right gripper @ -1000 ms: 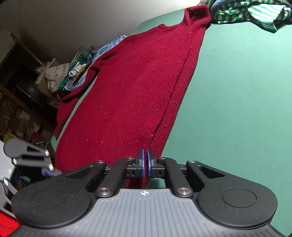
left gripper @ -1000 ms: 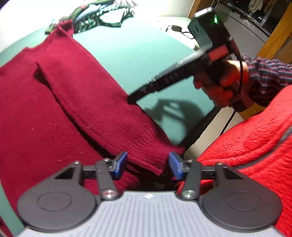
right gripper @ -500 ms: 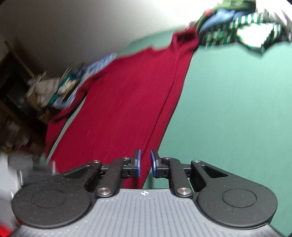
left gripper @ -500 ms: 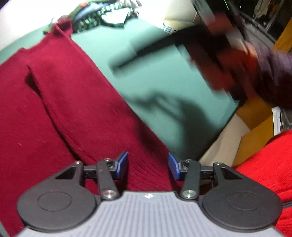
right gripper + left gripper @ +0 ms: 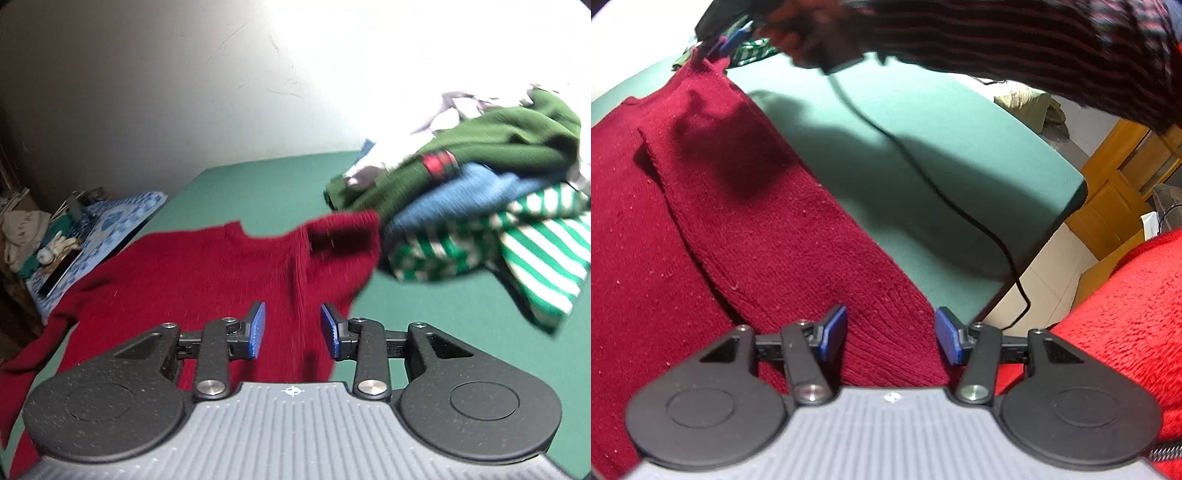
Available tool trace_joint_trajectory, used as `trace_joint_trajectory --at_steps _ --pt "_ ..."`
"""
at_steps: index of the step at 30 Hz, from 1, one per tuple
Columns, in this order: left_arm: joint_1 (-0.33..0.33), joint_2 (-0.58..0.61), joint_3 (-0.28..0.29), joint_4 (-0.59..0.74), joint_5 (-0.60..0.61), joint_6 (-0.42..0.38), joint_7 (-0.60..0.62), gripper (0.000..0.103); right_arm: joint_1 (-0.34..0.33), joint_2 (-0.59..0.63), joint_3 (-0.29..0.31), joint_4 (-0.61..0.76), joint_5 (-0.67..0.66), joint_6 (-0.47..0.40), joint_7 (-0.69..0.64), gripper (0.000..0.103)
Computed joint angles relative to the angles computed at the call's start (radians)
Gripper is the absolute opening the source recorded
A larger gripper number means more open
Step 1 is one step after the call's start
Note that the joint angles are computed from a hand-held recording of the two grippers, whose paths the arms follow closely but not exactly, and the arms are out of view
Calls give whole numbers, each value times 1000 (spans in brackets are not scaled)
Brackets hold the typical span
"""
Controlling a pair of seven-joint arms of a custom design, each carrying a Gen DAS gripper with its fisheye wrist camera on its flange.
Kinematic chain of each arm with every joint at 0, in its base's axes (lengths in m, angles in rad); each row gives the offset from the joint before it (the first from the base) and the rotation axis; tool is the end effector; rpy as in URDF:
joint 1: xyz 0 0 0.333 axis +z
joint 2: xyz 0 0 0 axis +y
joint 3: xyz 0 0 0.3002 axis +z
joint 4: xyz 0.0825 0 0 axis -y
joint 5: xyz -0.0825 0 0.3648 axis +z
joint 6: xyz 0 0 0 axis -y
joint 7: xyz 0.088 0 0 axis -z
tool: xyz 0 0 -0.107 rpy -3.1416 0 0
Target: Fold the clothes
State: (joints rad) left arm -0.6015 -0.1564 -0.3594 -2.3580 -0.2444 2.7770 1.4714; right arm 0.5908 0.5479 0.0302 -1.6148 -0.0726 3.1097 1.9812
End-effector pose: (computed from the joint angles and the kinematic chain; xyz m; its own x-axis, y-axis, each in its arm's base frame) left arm 0.2977 -0.4146 0.4463 -0.6504 -0.7349 0.1920 -0.7064 0.4922 -0.5087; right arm 0.5795 0.4166 0.4202 0.3837 -0.8791 -0.2826 -0.6475 -0.0380 -0.7611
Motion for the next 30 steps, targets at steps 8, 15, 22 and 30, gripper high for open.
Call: trace_joint_trajectory --at_steps 8,15,22,30 --pt "-2 1 18 5 -67 -11 37 50 -50 189 60 298 41 -166 -14 5" --pt "-1 -5 31 8 -135 -33 97 49 25 137 -67 197 12 -77 60 5" --pt "12 12 23 29 -137 -52 111 49 61 175 -127 241 -74 -125 108 5" --pt "21 25 12 32 -128 -31 76 50 -65 -14 60 -24 -85 59 54 28"
